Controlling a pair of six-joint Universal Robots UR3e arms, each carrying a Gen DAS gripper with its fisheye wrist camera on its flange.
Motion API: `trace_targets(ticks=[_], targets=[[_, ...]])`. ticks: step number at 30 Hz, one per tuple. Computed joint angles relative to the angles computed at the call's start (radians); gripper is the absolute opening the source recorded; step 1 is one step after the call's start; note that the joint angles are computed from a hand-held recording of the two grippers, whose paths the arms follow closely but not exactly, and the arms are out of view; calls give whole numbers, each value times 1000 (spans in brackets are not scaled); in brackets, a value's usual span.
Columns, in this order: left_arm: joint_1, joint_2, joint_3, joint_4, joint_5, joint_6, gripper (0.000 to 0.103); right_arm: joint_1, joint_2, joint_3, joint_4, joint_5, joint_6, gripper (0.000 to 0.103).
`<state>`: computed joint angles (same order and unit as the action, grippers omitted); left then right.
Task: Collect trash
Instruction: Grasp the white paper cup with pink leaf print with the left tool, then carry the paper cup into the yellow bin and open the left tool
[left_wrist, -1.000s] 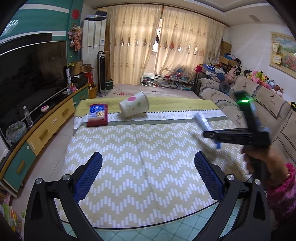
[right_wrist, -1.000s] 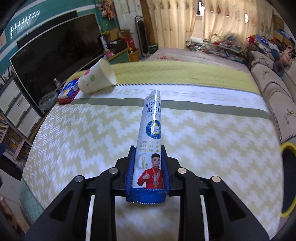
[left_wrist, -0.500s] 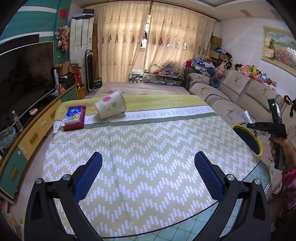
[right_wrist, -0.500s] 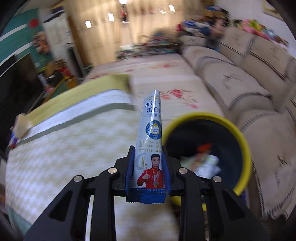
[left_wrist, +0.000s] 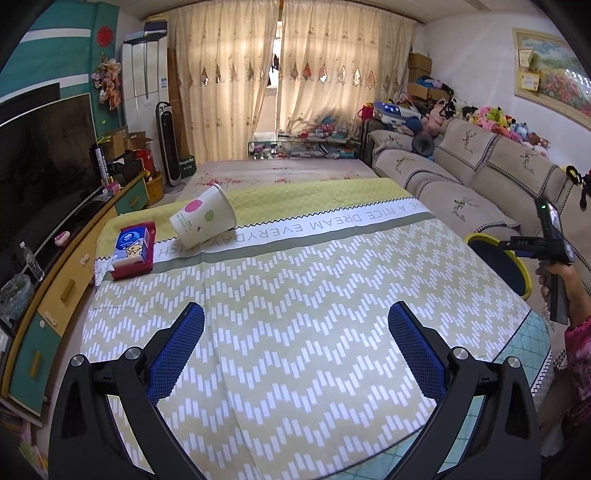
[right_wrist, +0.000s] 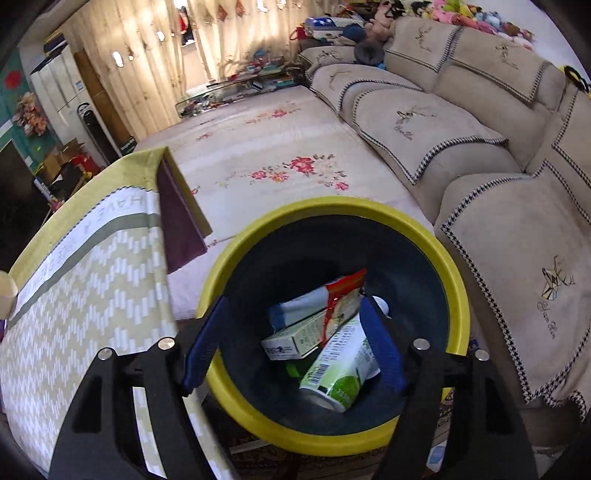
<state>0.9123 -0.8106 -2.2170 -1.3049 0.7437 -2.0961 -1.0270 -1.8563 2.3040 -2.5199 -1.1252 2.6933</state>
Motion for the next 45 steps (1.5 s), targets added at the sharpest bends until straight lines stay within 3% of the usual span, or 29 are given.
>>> trace_targets(ticks=[3,8,12,15,20,25,30,32,34,38,41,45], targets=[[-105,-206,43,246,53,-120,98,31,-35,-12,27,23,19,70],[-216,-555,237,447,92,-196,98,89,-56,-43,43,43,55,71],[-275,-817,470,461,99,-153,98,161,-23,-79,19,26,105,72],[-337,-1001,647,503,175,-118,98,212,-4,-98,5,2,135,72],[-399,-1248,992,382,249,-68,98,257,15,-121,-10,-35,170,72],[-451,-1395,1219,267,309,29,98,275,32,-146,-2,-62,177,73],[-489,-1528,1432,158,362,53,98,294,62,-168,0,-75,193,73],[-500,-1567,1490,128,386,61,95,300,76,-172,-7,-78,198,73],[-508,-1611,1560,89,405,61,84,303,83,-170,-11,-77,198,73],[-513,-1638,1605,60,420,44,66,293,77,-156,-6,-62,187,73],[-507,-1619,1577,63,400,15,65,273,52,-134,7,-38,171,73],[-496,-1485,1345,191,377,-28,64,218,-21,-93,58,12,126,73]])
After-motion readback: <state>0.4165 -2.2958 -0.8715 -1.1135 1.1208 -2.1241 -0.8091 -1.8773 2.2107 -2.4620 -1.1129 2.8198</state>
